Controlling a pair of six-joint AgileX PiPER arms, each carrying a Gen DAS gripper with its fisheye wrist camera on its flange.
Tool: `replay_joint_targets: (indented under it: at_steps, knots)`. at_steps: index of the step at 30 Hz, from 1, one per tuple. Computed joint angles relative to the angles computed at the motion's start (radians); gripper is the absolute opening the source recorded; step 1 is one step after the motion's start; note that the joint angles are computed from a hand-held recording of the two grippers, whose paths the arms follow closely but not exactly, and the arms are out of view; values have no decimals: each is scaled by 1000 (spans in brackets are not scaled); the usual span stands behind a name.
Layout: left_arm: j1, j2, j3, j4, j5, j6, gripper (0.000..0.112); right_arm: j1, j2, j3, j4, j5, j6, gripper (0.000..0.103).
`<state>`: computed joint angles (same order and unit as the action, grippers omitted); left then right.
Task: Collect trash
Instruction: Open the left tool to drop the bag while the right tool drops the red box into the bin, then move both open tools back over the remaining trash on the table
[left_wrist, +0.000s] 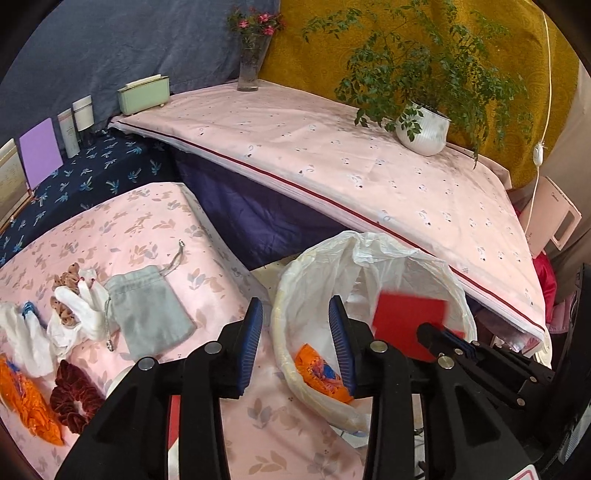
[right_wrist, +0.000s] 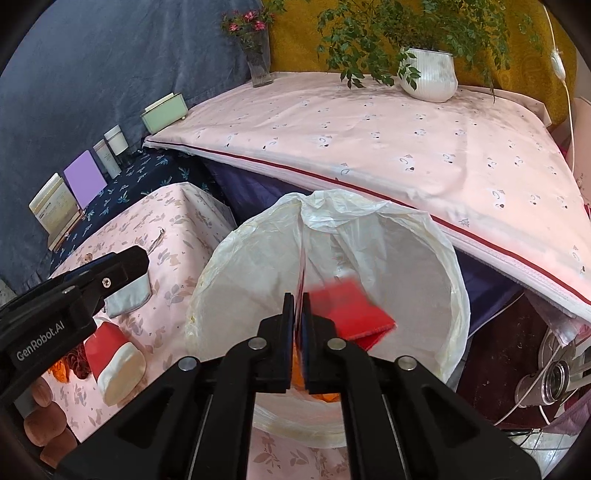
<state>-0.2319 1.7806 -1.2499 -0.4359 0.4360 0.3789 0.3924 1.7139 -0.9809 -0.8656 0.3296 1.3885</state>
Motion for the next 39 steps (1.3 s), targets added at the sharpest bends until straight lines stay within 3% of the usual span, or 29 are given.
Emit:
replay_joint_targets:
  at_steps: [2,11,21,28,39]
  knots:
    - [10,0,3,4,-4,-8,37,15,-6,1,-43,15,47,34]
    - [59,-77,77,47,-49,-60,56,104,-76,-7,-127,106,133,57]
    - [194,-266,225,143,-71,-134,61,288,-108,-74,-113,234,130,65]
    - [358,-394,350,176,-95,-105,69,431,-72,-156,-90,297,111,67]
    - [684,-395,436,86,-133,119,76,566,69,-298,-20,309,55,68]
